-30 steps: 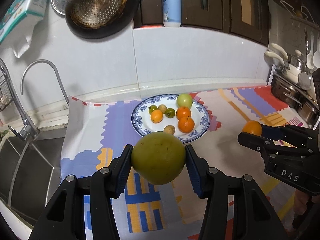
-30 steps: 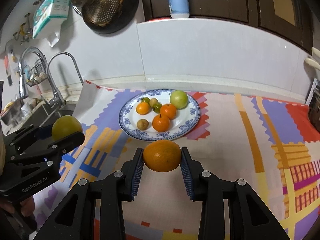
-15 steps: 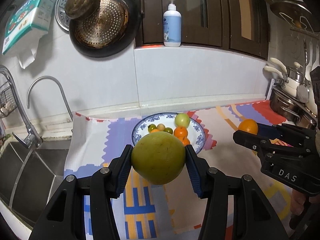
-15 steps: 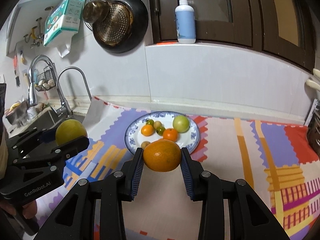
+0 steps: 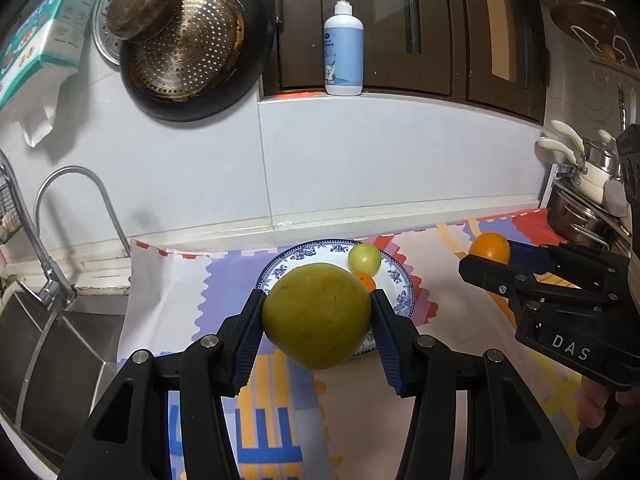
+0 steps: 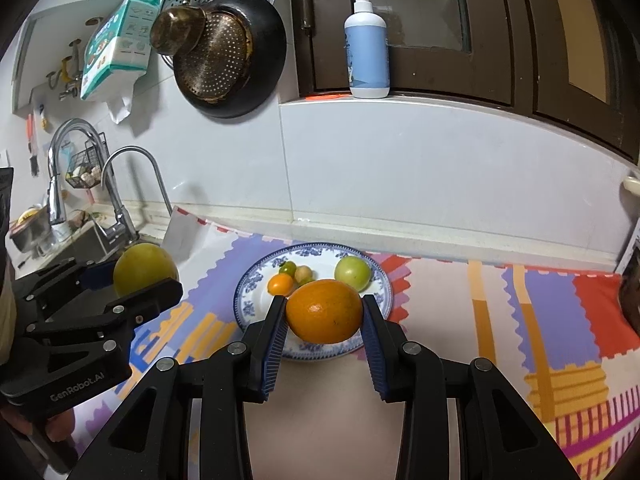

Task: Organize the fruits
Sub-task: 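Lift and carry the yellow-green fruit and orange over the plate, then open both grippers to set the yellow-green fruit and orange on the plate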

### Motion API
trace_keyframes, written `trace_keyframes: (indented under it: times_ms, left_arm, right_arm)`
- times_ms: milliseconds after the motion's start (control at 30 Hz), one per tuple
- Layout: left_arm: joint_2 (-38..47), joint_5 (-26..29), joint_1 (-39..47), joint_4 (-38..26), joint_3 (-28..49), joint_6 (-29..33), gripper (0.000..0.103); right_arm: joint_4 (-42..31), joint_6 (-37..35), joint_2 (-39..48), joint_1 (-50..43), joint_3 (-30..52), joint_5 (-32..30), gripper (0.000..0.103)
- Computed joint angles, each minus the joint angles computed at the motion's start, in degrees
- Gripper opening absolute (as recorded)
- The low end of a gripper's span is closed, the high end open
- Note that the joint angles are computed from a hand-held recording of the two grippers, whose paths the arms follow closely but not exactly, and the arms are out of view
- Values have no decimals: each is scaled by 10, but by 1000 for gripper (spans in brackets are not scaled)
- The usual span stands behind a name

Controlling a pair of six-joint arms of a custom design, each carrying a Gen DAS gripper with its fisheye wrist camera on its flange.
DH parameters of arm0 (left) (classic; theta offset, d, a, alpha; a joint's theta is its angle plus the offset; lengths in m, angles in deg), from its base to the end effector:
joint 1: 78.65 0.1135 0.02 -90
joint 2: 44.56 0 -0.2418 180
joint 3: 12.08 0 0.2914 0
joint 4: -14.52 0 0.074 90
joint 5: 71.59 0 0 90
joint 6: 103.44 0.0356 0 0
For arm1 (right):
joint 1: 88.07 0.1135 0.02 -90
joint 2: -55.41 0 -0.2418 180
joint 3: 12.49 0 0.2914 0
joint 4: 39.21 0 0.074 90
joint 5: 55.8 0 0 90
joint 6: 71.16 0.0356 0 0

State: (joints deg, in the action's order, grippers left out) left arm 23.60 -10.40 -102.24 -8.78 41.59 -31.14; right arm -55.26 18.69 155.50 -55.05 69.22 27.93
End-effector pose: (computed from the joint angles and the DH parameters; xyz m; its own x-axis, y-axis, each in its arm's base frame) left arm 0.2775 -0.1025 0.2006 -0.5355 -0.0569 -0.8426 -0.1692 0.9847 0.0411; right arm 0.3577 0.2371 0.1978 -0.4725 -0.3102 -0.8250 -0.6184 0.7836 0.0596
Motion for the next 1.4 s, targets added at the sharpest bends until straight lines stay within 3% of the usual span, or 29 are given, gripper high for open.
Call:
trace_keyframes:
  times_ms: [867,1400]
  left_arm:
    - [269,112,98,61,163,32,51]
    - [414,166,124,43,268,35,51]
  right_arm:
    - [-98,-22,270,-29,301,-39,37]
    - [-178,-30,418,-36,471,-47,37]
